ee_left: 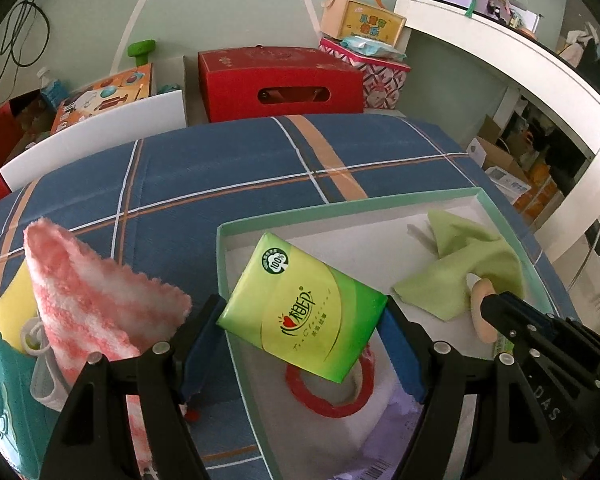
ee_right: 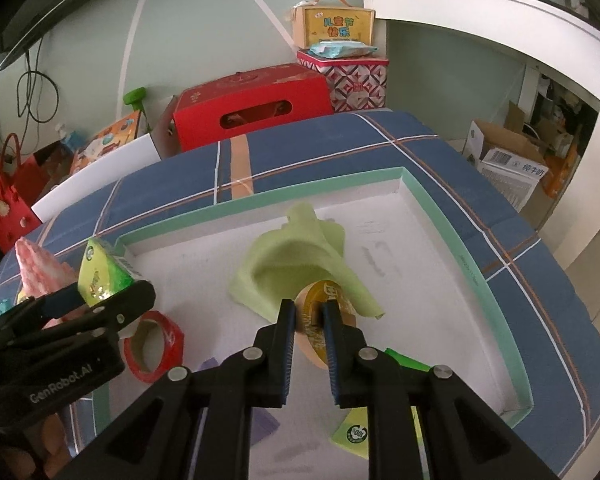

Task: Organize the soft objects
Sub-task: 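Carry both packs over the white tray and open both grippers to drop them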

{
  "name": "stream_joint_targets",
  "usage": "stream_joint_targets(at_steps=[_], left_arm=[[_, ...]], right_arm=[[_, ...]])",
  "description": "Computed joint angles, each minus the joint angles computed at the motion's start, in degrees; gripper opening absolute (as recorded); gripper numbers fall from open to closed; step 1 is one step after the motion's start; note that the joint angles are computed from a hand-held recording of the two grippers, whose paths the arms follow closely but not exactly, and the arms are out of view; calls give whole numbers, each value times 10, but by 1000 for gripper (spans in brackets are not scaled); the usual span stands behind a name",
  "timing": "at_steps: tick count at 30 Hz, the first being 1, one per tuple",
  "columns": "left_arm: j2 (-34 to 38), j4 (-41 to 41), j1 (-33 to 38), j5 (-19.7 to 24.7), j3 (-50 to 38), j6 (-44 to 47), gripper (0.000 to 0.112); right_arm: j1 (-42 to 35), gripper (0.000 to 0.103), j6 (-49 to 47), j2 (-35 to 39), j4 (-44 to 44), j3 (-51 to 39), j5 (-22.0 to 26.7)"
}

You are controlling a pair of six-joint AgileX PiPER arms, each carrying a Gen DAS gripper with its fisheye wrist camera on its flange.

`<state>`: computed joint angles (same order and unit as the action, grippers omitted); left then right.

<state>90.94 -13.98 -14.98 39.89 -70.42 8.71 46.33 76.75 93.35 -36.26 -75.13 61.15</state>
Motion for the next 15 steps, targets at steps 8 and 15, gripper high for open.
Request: stream_joint_targets(at_steps=[8,15], left_arm=[[-8,-14,3,24,-7,7,89],[-33,19,9,35,-8,-30,89]], right_arm=[[8,38,3,0,5,-3,13],[22,60,18,-6,-2,2,24]])
